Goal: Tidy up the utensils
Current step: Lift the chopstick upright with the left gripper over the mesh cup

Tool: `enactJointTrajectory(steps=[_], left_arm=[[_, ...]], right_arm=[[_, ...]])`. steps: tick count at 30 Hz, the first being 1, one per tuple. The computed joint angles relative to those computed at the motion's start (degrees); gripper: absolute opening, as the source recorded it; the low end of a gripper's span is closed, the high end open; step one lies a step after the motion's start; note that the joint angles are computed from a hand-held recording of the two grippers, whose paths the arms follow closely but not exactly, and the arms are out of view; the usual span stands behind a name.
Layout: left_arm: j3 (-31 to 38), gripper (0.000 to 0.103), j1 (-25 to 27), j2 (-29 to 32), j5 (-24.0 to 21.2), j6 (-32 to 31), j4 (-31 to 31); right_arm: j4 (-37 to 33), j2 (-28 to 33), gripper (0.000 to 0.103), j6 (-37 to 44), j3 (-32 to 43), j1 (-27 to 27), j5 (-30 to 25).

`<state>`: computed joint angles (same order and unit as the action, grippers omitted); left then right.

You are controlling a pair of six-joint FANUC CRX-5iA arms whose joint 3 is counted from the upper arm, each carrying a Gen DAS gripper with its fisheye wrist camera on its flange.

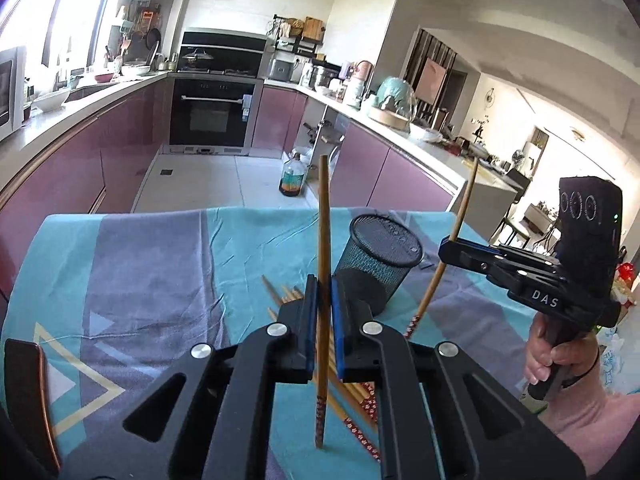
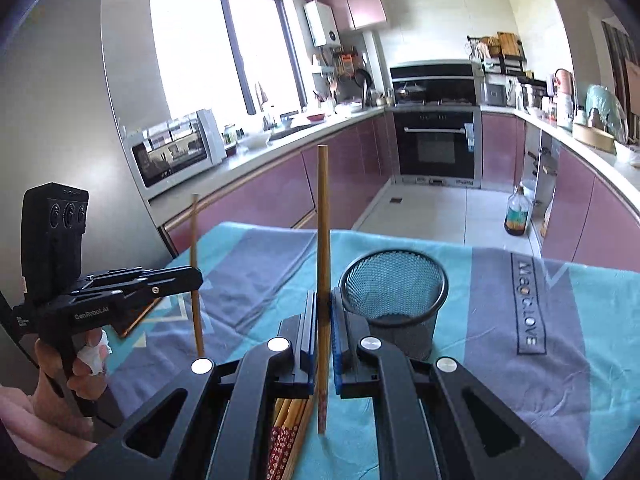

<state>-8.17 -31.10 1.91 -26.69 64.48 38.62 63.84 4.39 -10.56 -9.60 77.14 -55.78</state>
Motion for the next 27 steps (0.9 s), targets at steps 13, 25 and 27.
enactJointTrajectory(steps=[13, 25, 27], left_arm=[[7.23, 0.007, -3.16, 1.41, 5.06, -6.96, 10.61], [28.59, 0.007, -5.16, 12.44, -2.27, 6.57, -5.06], [32.76, 0.007, -5.48, 15.00, -5.40, 8.99, -8.07]], right_arm=[[7.01, -2.23, 0.005, 2.91, 1.58, -1.97, -1.84], [7.81, -2.93, 0.005, 4.74, 1.99, -4.83, -2.04], [6.41, -2.92, 0.005, 5.47, 1.91, -5.53, -1.57]])
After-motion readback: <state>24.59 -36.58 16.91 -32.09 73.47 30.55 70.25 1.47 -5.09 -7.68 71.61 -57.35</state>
